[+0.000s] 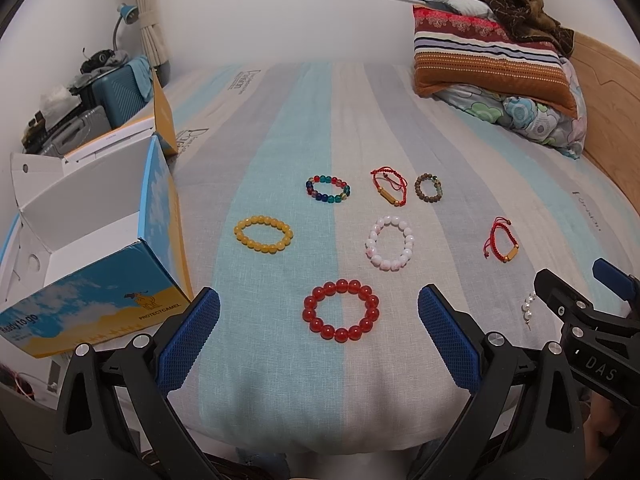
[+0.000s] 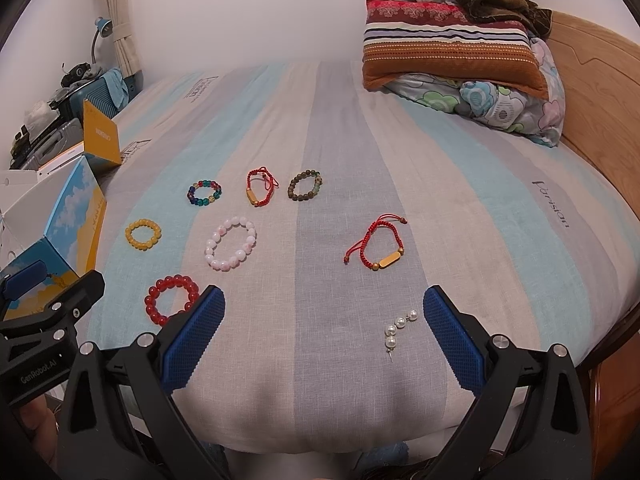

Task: Organize jewelry
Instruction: 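Grasp the red bead bracelet with the left tool while the right tool grasps the pearl string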

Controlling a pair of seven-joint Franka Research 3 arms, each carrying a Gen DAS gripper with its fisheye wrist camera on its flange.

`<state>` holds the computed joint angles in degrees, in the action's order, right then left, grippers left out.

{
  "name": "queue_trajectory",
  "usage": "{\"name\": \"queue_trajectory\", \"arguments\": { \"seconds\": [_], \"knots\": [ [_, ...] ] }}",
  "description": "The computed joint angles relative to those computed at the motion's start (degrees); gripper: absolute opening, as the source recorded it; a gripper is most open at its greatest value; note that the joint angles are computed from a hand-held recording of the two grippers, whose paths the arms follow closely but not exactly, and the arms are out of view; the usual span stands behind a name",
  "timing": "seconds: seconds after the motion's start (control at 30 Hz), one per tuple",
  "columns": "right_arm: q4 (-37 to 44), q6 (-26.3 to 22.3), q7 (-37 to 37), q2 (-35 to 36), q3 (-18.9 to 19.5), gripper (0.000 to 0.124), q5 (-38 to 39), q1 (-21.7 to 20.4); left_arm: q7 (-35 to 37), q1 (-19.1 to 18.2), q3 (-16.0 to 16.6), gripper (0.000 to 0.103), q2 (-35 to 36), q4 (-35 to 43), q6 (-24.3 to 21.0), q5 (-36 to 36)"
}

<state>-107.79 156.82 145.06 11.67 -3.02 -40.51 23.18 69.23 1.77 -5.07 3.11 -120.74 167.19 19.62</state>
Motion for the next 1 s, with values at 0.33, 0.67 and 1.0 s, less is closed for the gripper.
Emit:
{"name": "queue_trajectory", "arguments": {
  "seconds": [0.33, 0.67, 1.0],
  "knots": [
    [0.05, 0.03, 0.04, 0.06, -0.05, 0.096, -0.16, 0.05, -0.11, -0.04, -0.03, 0.097, -0.02, -0.02, -0.09, 0.26],
    [1.52, -1.85, -8.85, 2.28, 0.28, 0.096, 8.91, -2.93, 4.58, 0.09, -1.14, 0.097, 4.78, 3.23, -2.0, -4.75],
    [6.79, -7.24, -19.77, 9.42, -0.26, 0.083, 23.45, -5.45, 6.07, -1.17, -1.15, 0.097, 14.33, 10.52, -5.31, -5.59]
  ]
}}
